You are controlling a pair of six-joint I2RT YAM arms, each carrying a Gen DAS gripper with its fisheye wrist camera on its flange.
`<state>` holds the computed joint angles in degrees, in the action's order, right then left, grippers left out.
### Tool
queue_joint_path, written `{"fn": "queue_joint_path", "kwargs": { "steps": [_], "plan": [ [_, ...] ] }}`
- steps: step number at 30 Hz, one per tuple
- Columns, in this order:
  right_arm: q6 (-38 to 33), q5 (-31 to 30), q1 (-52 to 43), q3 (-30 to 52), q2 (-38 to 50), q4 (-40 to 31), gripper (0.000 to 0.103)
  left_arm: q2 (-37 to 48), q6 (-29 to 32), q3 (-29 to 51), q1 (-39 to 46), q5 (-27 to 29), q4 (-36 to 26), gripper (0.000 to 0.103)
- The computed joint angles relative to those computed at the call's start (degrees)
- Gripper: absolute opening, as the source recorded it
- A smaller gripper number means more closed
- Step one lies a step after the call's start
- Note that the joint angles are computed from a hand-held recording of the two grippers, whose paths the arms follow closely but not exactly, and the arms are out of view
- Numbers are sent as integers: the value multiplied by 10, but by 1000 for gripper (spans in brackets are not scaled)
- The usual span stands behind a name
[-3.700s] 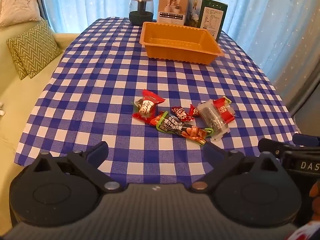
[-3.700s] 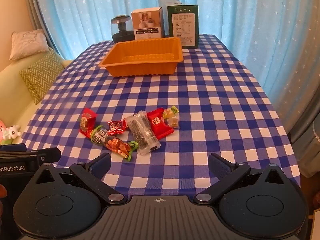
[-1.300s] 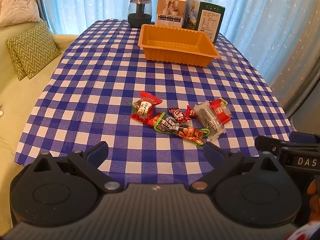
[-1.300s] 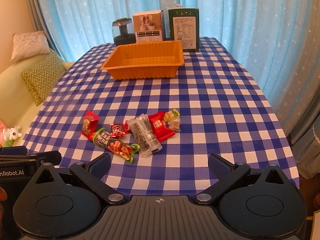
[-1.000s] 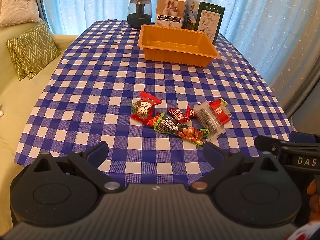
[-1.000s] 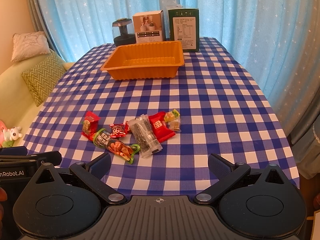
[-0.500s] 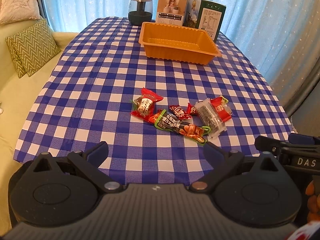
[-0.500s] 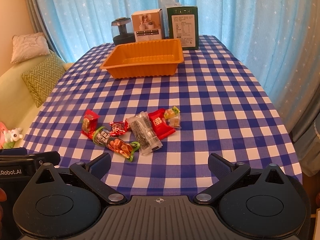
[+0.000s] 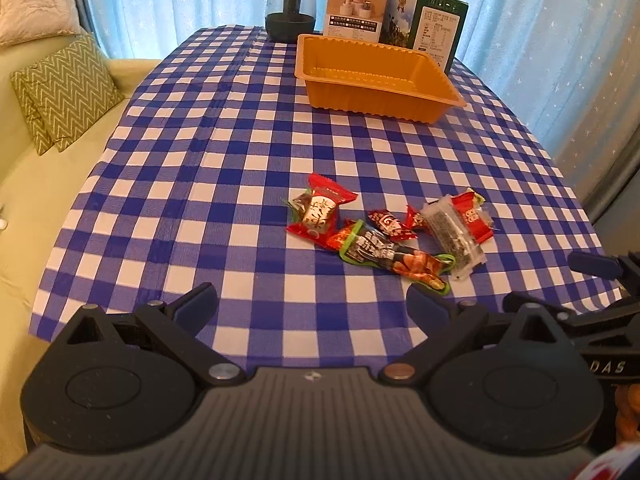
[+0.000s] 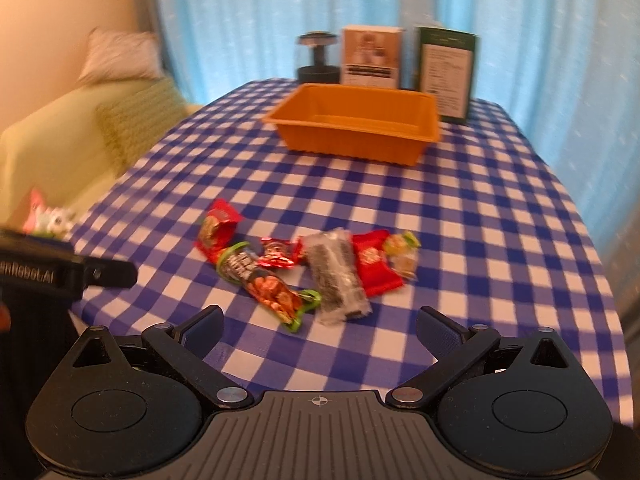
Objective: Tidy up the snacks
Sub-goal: 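Grasp a red candy packet with the left tool while the right tool grasps the green-capped snack stick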
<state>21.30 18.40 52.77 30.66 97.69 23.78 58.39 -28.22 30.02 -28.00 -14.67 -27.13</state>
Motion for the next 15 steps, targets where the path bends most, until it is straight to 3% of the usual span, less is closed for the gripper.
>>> {"fn": "queue_joint_path", "kwargs": {
  "steps": [2, 7, 15],
  "plan": [
    [-36, -32, -13, 17, 26, 10, 83, 20, 38, -2, 27, 22, 19, 100],
    [-126, -84, -32, 75, 94, 22, 76, 84, 145, 2, 87, 64, 69, 98],
    [-239, -141, -51, 196, 193, -39, 56, 168, 276, 25, 160, 129, 122, 90]
  ]
}}
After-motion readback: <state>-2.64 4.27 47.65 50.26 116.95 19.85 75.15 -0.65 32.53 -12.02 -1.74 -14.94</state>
